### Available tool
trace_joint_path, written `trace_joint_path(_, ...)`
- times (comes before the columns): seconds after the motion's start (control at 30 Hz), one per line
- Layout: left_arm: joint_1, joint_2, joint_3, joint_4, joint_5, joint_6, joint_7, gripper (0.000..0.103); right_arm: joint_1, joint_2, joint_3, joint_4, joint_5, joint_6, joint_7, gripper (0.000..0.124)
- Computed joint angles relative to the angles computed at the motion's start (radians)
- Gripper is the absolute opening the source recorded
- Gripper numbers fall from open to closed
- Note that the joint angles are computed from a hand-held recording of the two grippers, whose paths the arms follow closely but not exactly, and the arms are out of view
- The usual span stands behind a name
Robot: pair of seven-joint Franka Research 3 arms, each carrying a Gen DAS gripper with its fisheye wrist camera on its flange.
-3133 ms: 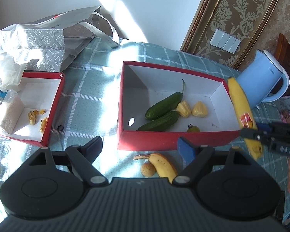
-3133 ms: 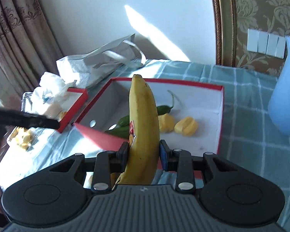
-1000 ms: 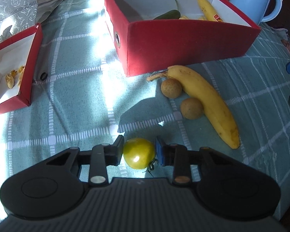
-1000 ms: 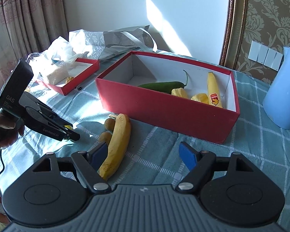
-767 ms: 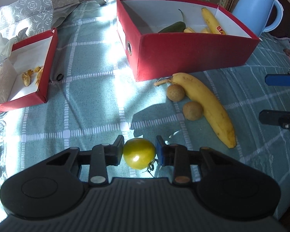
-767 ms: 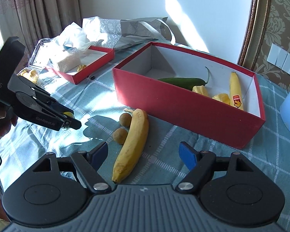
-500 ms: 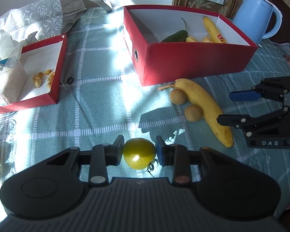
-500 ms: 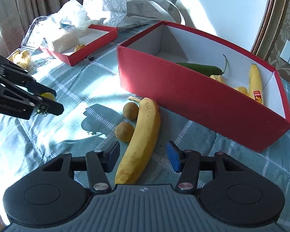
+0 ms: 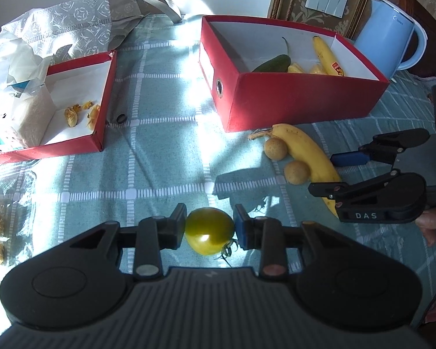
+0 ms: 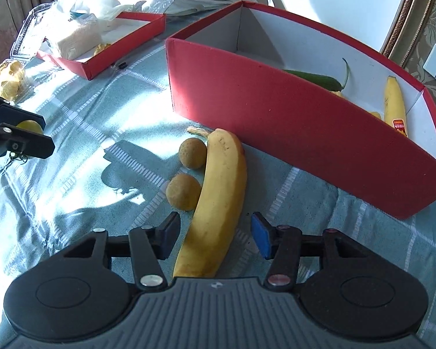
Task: Organize fruits
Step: 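Grasp the yellow tomato with the left gripper while the right grasps the other banana, then lower the yellow tomato into the red box and open the left gripper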
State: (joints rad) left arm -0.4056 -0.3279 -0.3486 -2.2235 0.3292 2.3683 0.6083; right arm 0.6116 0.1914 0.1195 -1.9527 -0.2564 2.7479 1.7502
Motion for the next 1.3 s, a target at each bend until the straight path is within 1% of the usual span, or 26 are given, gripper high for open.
trace_joint_path(0.07,-0.001,-0.002,-0.001,0.000,0.003,0.002,0.002,0.031,0.007,0.014,-0.005,0.017,-0.012,-0.016,0.018,0.039)
trace_joint_path(0.17,-0.002,-0.003,0.001,0.000,-0.001,0.002,0.002,0.031,0.016,0.026,-0.015,0.034,-0.037,-0.035,0.052,0.033)
trace_joint_path(0.3,0.000,-0.009,-0.002,0.000,0.002,-0.006,-0.004,0.031,-0.003,0.019,-0.005,0.026,-0.001,-0.031,0.006,0.031)
trace_joint_path(0.43,0.004,-0.013,0.002,0.009,0.003,0.002,-0.007,0.031,-0.015,-0.007,-0.005,-0.003,0.019,-0.007,0.008,0.031)
trace_joint_path(0.57,0.010,0.012,0.002,0.062,0.018,0.013,0.018,0.031,-0.056,-0.061,0.023,-0.055,0.139,0.021,-0.067,0.031)
trace_joint_path(0.63,0.012,0.034,0.008,0.096,0.018,0.036,0.038,0.031,-0.071,-0.104,0.031,-0.098,0.185,0.040,-0.104,0.031)
trace_joint_path(0.77,0.016,0.123,0.028,0.205,-0.006,0.090,0.115,0.031,-0.107,-0.207,0.045,-0.199,0.381,0.065,-0.205,0.031)
trace_joint_path(0.9,0.024,0.292,0.038,0.393,-0.015,0.112,0.214,0.031,-0.129,-0.311,0.032,-0.299,0.522,0.083,-0.240,0.031)
trace_joint_path(1.0,0.022,0.448,0.046,0.569,-0.058,0.087,0.301,0.031,-0.139,-0.380,0.009,-0.360,0.628,0.087,-0.264,0.031)
trace_joint_path(1.07,0.008,0.572,0.053,0.718,-0.055,0.036,0.336,0.031,-0.149,-0.423,-0.004,-0.399,0.674,0.089,-0.263,0.031)
trace_joint_path(1.13,-0.005,0.674,0.061,0.837,-0.069,0.016,0.367,0.031,-0.164,-0.459,-0.007,-0.432,0.690,0.093,-0.257,0.031)
trace_joint_path(1.17,-0.017,0.737,0.070,0.917,-0.072,-0.014,0.370,0.031,-0.178,-0.475,-0.001,-0.448,0.679,0.098,-0.243,0.031)
trace_joint_path(1.23,-0.047,0.839,0.099,1.058,-0.064,-0.100,0.353,0.031,-0.180,-0.499,-0.010,-0.472,0.696,0.106,-0.242,0.031)
trace_joint_path(1.3,-0.078,0.914,0.133,1.166,-0.039,-0.180,0.338,0.031,-0.183,-0.526,-0.016,-0.499,0.708,0.118,-0.241,0.031)
